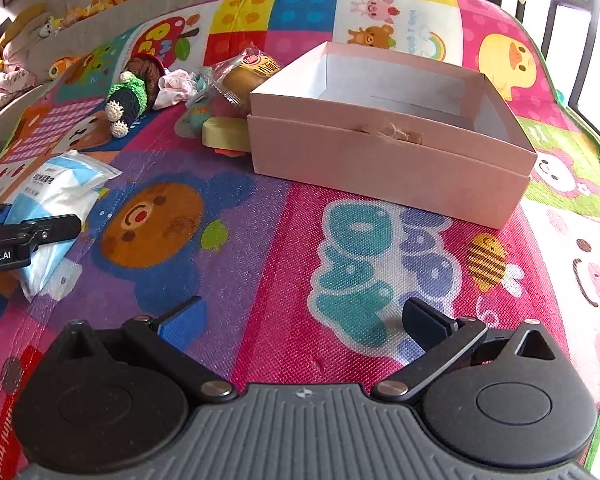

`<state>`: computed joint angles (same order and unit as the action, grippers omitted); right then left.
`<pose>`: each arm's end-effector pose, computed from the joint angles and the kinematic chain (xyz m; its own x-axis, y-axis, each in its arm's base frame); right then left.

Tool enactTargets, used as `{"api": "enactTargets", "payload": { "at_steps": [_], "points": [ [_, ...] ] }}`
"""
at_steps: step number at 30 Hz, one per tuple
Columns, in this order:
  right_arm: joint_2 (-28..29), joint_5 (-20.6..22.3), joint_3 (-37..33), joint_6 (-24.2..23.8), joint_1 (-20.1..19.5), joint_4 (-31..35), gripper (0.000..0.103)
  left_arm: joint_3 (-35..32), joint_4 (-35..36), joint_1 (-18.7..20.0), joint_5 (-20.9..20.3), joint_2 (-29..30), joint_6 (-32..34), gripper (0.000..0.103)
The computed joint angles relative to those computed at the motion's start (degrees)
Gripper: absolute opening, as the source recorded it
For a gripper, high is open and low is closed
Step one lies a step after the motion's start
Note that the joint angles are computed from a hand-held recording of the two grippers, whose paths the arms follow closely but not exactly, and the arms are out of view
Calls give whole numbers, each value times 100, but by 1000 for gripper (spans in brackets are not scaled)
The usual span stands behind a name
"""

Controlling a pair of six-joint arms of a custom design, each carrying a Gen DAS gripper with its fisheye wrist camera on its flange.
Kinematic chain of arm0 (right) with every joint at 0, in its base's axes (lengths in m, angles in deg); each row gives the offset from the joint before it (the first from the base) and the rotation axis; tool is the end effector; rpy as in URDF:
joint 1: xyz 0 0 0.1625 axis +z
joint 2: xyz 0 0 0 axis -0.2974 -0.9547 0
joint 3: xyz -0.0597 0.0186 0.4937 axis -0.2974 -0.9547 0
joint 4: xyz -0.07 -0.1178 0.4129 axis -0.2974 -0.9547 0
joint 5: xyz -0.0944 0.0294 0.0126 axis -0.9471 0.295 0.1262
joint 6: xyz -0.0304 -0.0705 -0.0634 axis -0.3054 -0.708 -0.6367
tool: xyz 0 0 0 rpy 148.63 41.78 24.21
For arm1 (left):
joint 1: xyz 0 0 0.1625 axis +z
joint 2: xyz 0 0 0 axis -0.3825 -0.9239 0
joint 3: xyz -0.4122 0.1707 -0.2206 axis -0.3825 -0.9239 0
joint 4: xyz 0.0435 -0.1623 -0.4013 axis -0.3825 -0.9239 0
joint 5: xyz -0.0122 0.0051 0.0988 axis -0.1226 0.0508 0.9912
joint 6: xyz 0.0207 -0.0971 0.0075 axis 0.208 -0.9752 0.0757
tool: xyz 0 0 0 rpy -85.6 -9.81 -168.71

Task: Organize objects
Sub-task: 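Grasp the blue wet-cotton pack with the left gripper and lift it, then carry the cotton pack toward the box with left while right grasps the white case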

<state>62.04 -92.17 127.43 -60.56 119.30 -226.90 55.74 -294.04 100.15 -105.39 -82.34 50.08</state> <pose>0.1667 -0.4644 -0.0457 -0.7167 0.0384 0.6963 -0.4321 0.7592 -0.4866 0.0549 -0.5272 0.1699 -0.7171 0.3829 -0.5824 0.6715 0.6034 -0.4301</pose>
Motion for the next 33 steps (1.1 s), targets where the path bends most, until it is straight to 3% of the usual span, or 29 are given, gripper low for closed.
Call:
{"api": "enactTargets", "payload": {
  "at_steps": [4,10,14,16,19,23,27,29,33],
  "points": [
    [-155,-95,-84,188,39,600,103,-191,61,212,-405,10,-301,56],
    [-204,-113,-80,197,45,747,103,-311,365,580,-1197,-147,-858,56],
    [-560,-176,-190,512,141,1939,103,-332,491,684,-1454,-239,-962,56],
    [-600,-48,-329,89,316,1832,103,-306,399,722,-1546,-299,-902,56],
    [-412,135,-913,-1162,673,1236,103,-305,-49,821,-1690,-306,-942,56],
    [-154,409,-2071,-1808,818,1916,103,-387,-350,945,-1691,-239,-1137,56],
    [527,-18,-3583,-2686,797,2759,77,-403,-395,993,-1799,-216,-1166,56],
    [892,-313,-4219,-3066,719,2861,74,-401,-393,983,-1798,-196,-1100,56],
    [1176,-848,-4892,-2343,519,3822,58,-417,-351,1010,-1837,-195,-1131,56]
  ]
}}
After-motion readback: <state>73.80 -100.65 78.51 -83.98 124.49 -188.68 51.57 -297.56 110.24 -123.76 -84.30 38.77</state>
